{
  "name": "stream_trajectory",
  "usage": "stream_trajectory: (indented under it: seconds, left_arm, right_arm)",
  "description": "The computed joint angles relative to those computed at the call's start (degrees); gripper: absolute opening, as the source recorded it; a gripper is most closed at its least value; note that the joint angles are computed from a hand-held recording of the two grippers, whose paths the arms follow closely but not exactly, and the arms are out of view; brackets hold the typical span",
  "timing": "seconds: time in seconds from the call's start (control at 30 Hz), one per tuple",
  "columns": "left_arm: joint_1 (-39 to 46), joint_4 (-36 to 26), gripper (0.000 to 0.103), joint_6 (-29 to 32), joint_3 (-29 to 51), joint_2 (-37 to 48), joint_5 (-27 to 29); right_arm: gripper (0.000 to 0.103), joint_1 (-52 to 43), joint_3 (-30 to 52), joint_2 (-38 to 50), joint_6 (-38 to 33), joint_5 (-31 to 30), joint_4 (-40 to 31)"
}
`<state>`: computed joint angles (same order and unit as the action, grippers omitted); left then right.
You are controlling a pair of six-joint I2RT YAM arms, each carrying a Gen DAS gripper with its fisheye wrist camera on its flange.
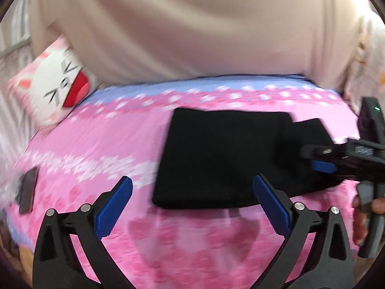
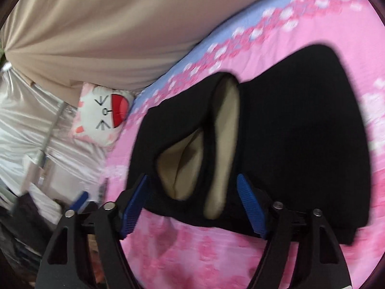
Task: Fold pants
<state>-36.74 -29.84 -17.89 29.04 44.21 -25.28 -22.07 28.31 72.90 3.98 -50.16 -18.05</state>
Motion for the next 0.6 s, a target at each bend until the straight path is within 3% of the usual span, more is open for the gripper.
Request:
stream_trajectory:
  seconds: [0.13, 0.23, 0.27, 0.3, 0.33, 0.37, 0.47, 0.6]
  left_arm:
    - [11.2, -0.5, 0.098, 5.2, -1.8, -2.9, 6.3]
    - [15.7, -0.3, 0.098, 7.5, -2.3, -3.7, 10.2]
    - [16.7, 0.6, 0.098, 8.2, -2.4, -3.0, 11.3]
    - [17.1, 0.7, 0.098, 8.2, -2.5, -2.8, 11.9]
    - [17.2, 0.9, 0.098, 8.2, -2.5, -2.4, 12.2]
    - [17.3, 1.0, 0.098, 8.2, -2.2, -1.5, 12.6]
    - [17.5, 0.2, 0.098, 7.8, -0.9, -0.5, 13.4]
    - [18.2, -1.6, 0.098, 7.4, -0.3, -3.4, 15.1]
  right_arm:
    - [0.086, 3.6, -1.0, -1.1, 6.6, -0.3, 3.4]
    - [0.083, 5.5, -2.4, -3.8, 11.3, 1.3, 7.0]
    - [0.076, 7.8, -3.5, -5.0, 12.1, 5.1, 9.3]
    - [0.041, 10.2, -3.6, -5.2, 12.1, 8.8, 10.1]
    - [0.019, 13.3, -3.1, -4.6, 11.3, 13.7, 10.3]
    - [0.018, 14.9, -2.7, -3.5, 10.5, 16.3, 10.6]
    - [0.017, 13.3, -1.6, -8.4, 10.9, 14.1, 8.2]
    - [0.017, -0.1, 5.0, -22.6, 2.9, 7.9, -7.1]
